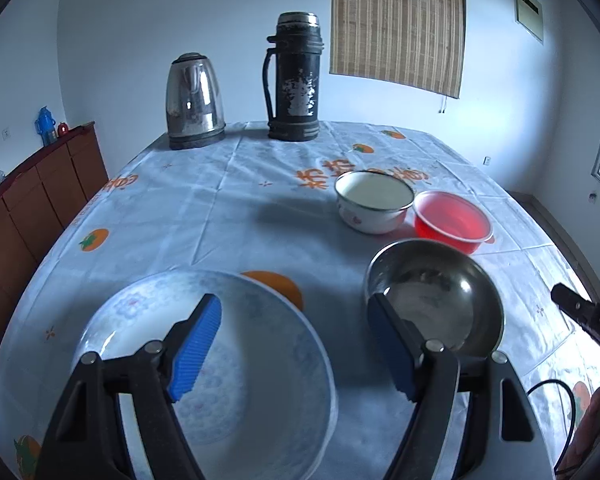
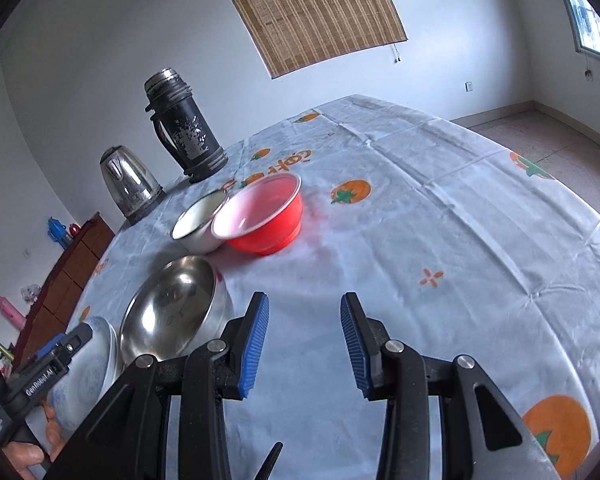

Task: Organize plates and bowls
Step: 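Move both grippers toward the rim of the red plastic bowl, then close both grippers on the red plastic bowl rim and lift it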

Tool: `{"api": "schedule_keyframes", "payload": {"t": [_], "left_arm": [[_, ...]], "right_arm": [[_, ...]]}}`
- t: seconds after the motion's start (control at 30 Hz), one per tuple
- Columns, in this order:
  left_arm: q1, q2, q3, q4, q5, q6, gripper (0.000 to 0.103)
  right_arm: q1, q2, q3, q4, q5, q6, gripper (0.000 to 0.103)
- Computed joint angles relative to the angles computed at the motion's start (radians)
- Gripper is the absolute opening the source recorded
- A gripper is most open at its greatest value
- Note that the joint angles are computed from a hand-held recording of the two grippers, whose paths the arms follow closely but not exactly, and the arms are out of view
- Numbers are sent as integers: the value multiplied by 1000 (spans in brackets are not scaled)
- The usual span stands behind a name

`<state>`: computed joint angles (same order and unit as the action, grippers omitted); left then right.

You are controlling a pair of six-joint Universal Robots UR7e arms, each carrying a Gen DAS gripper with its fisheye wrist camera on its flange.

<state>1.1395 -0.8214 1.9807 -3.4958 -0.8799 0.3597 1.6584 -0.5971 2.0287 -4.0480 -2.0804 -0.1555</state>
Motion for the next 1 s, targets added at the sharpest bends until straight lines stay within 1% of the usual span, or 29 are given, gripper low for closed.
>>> {"api": "schedule_keyframes", "payload": {"t": [0.17, 0.23, 0.3, 0.4, 0.47, 0.5, 0.57, 0.7, 0.8, 0.87, 1.0], "left_arm": [[-22, 26, -34, 30, -20, -5, 77], [-26, 27, -57, 87, -47, -26, 77], [-25, 28, -93, 166, -93, -71, 77], [-22, 41, -156, 274, -144, -113, 77], [-23, 61, -207, 336, -152, -131, 77], [-26, 75, -233, 361, -145, -142, 77], [-29, 96, -272, 391, -145, -163, 76], [-20, 138, -363, 493, -183, -228, 75], [-11, 165, -422, 574, -205, -274, 67], [-2, 184, -464, 634, -228, -311, 58], [7, 210, -505, 689, -247, -357, 52]], "right_arm": [[-11, -34, -36, 48, 26, -30, 40], [-17, -44, -51, 71, 43, -42, 40], [-21, -50, -74, 100, 50, -58, 40], [-32, -57, -114, 163, 71, -79, 40], [-42, -64, -144, 222, 90, -84, 40], [-47, -66, -163, 253, 95, -87, 40], [-55, -66, -197, 303, 109, -92, 40], [-70, -54, -271, 392, 143, -102, 40], [-81, -38, -320, 441, 149, -101, 40], [-92, -30, -335, 450, 169, -97, 40], [-120, -26, -337, 457, 219, -98, 39]]}}
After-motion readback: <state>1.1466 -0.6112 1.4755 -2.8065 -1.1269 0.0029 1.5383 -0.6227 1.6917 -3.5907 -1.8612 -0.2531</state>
